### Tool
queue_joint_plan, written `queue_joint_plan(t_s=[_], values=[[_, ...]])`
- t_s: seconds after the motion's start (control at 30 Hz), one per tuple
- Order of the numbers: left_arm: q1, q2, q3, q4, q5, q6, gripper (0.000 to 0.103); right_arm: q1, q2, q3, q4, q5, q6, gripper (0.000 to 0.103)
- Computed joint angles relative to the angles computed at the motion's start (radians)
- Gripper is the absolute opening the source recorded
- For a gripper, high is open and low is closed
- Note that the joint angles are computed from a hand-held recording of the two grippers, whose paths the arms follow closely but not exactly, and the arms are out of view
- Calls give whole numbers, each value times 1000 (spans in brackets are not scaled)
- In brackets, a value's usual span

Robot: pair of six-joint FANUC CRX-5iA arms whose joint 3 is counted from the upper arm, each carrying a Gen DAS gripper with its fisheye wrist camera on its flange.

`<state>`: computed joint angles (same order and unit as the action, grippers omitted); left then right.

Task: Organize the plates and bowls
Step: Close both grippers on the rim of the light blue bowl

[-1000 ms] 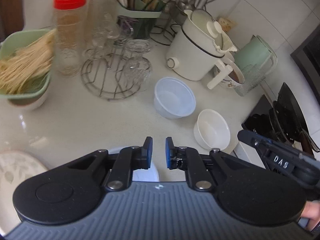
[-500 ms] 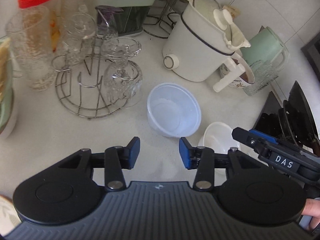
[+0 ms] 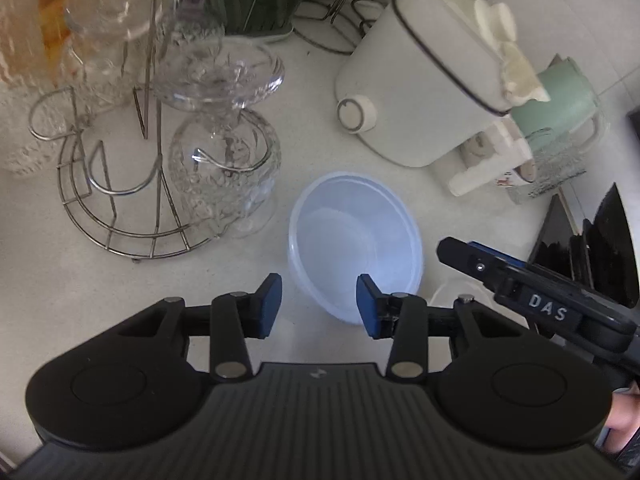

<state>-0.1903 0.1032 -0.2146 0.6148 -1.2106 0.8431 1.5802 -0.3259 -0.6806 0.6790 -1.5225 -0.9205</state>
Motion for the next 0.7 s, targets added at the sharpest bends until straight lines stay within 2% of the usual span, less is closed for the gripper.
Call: queue_joint_plan(t_s=[0.13, 0.2, 0.3, 0.43, 0.63, 0.7], values=[[-14, 10, -2, -14, 16, 34, 41, -45, -7, -32, 14, 72, 28, 36], [-20, 12, -3, -29, 32, 71, 38, -62, -9, -47, 18, 106, 35, 30], [-24, 18, -8, -25, 51, 134, 34, -91, 4, -34, -28, 114, 63, 27], [-38, 25, -2, -37, 76, 150, 30, -98, -21, -69, -17, 141, 40, 27], [-59, 41, 0, -19, 111, 156, 10, -110, -27, -85, -16, 176, 64, 17], [-69, 33, -2, -33, 132, 165, 8, -110, -25, -82, -8, 186, 75, 11]])
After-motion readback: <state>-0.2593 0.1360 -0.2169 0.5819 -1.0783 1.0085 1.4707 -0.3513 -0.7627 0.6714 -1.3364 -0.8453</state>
